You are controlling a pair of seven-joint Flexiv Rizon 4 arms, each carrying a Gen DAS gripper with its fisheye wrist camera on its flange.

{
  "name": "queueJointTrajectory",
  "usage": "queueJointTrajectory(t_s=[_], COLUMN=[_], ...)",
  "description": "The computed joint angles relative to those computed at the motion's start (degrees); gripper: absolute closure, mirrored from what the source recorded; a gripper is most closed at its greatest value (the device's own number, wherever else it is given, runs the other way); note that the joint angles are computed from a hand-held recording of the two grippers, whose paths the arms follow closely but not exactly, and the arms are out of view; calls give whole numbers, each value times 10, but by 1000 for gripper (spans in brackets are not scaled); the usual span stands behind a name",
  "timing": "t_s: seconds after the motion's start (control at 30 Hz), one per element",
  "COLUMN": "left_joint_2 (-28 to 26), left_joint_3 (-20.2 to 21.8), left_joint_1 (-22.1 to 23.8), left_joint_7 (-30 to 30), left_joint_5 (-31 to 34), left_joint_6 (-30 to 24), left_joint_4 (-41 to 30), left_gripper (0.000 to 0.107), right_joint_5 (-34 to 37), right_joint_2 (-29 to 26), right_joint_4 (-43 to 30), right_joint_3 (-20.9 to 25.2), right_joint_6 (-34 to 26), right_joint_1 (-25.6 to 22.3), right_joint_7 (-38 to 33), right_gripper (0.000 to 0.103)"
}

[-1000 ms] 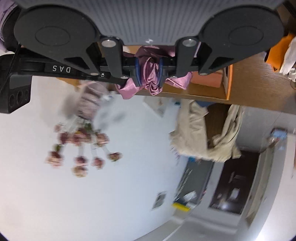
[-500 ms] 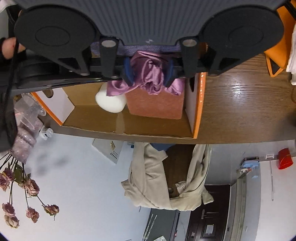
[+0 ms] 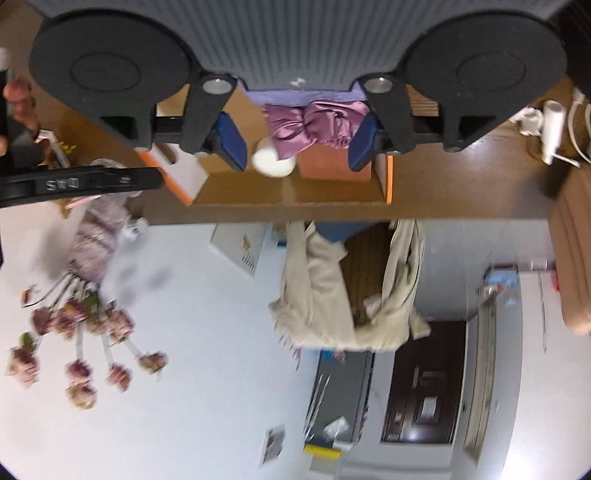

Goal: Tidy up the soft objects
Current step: 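Move both grippers back over the light-blue plush toy, then grasp the light-blue plush toy with both grippers together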

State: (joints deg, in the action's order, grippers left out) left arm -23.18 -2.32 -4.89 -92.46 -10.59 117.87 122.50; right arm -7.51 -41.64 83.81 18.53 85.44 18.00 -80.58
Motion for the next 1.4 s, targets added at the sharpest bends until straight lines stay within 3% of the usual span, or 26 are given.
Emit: queueJointTrajectory(t_s=[0.07, 0.17, 0.23, 0.3, 0.4, 0.47, 0.57, 0.63, 0.77, 1.0, 1.33, 1.4], left_joint_2=[25, 48, 57, 57, 41, 20, -41, -71, -86, -83, -84, -87], left_joint_3=[9, 41, 54, 42, 12, -3, -23, -32, -37, -28, -11, -4], left_joint_1=[-20, -88, -140, -162, -179, -214, -263, -268, -273, -261, -204, -189], left_joint_7=[4, 42, 73, 70, 39, 28, -28, -57, -57, -39, -6, 1], left_joint_5=[-5, -65, -123, -143, -152, -196, -230, -218, -216, -210, -181, -172], left_joint_6=[15, 38, 82, 151, 233, 286, 403, 431, 417, 401, 332, 326], left_joint_4=[25, 56, 88, 131, 196, 232, 280, 298, 299, 283, 239, 229], left_gripper=[36, 35, 33, 26, 25, 25, 18, 18, 18, 18, 19, 19], right_joint_5=[0, -6, -2, 16, 65, 108, 163, 195, 200, 183, 137, 103], right_joint_2=[50, 113, 146, 178, 196, 193, 152, 110, 96, 95, 85, 84], right_joint_4=[70, 167, 229, 310, 417, 482, 558, 590, 618, 604, 527, 514], right_joint_3=[-30, -89, -146, -180, -166, -143, -101, -79, -75, -80, -97, -91], right_joint_6=[48, 120, 173, 256, 398, 482, 612, 687, 680, 682, 590, 568], right_joint_1=[7, 39, 82, 118, 136, 149, 161, 172, 180, 172, 155, 138], right_joint_7=[4, 27, 44, 31, -21, -65, -100, -105, -96, -81, -62, -44], right_gripper=[33, 32, 32, 31, 30, 29, 22, 18, 18, 18, 20, 26])
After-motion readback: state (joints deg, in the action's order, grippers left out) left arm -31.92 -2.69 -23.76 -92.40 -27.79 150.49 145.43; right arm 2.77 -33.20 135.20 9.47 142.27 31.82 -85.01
